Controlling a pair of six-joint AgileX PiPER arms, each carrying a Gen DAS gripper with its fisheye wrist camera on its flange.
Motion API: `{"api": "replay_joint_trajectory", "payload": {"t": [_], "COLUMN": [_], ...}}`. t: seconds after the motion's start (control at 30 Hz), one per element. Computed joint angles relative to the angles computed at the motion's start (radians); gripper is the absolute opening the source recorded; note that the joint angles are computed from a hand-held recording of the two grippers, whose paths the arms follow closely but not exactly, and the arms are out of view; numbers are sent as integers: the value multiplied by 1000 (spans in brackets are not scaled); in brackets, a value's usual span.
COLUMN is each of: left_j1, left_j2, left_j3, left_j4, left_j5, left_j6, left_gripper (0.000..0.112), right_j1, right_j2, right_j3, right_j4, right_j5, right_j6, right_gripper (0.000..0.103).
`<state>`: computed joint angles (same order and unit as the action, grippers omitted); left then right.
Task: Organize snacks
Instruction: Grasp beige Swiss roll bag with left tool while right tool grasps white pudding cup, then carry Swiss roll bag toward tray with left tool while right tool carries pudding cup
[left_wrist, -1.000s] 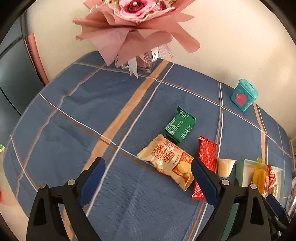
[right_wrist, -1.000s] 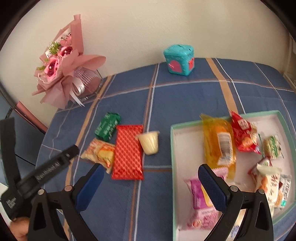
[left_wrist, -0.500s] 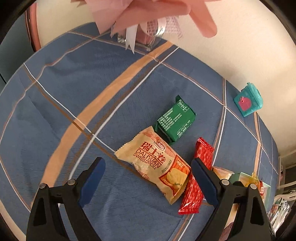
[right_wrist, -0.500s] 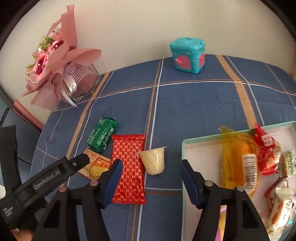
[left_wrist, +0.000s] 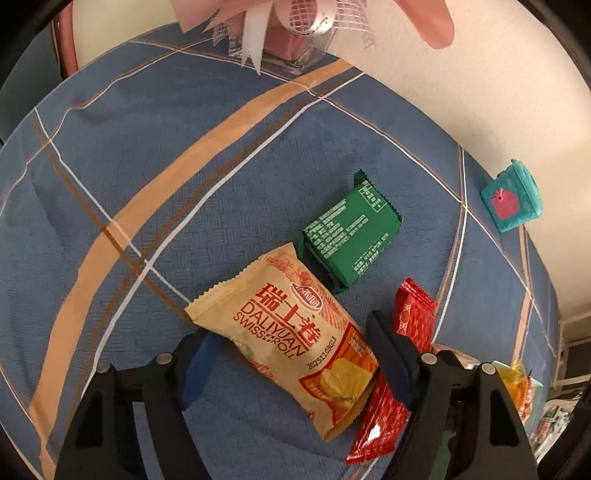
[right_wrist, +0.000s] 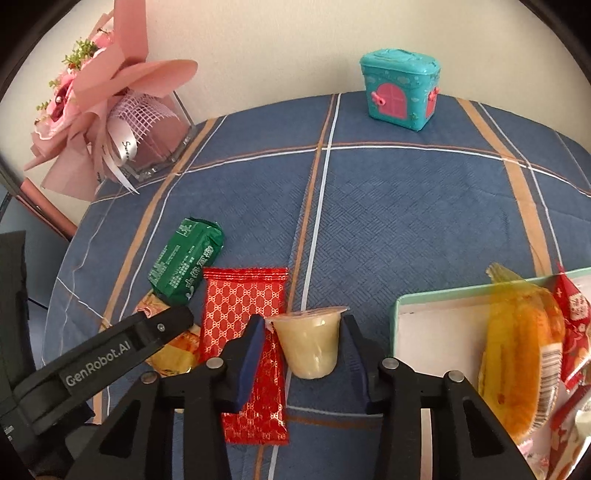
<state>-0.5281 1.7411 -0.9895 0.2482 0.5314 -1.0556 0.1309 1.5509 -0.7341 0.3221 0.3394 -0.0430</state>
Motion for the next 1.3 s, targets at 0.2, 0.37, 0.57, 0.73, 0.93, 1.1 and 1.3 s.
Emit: {"api": "replay_joint_trajectory", "payload": {"t": [0.2, 0.37, 0.57, 0.73, 0.93, 1.1, 1.3], "left_j1": [-37, -54, -39, -31, -20, -64, -128], "left_j2": [32, 30, 1, -19, -67, -141, -207], "left_j3": [-35, -32, -7, 2, 31, 77, 108], "left_j4": [87, 131, 101, 48, 12, 26, 74], "left_j5": [36, 53, 39, 33, 33, 43, 92], "left_j6": [-74, -122, -102, -66, -43, -93, -159], "left_gripper": [73, 61, 50, 45, 42, 42, 42], "right_j1": [3, 18, 18, 9, -22, -28, -12], "right_j2": [34, 36, 27, 8, -34, -90, -195], "right_j3": [-5, -5, -4, -5, 11, 31, 52], "right_j4": [22, -32, -46, -71, -32, -10, -86], "right_j5": [-20, -29, -14, 16, 57, 88, 151], "right_j6": [-30, 23, 50, 82, 53, 50, 127], "right_gripper": [45, 44, 44, 39, 39, 39, 39]}}
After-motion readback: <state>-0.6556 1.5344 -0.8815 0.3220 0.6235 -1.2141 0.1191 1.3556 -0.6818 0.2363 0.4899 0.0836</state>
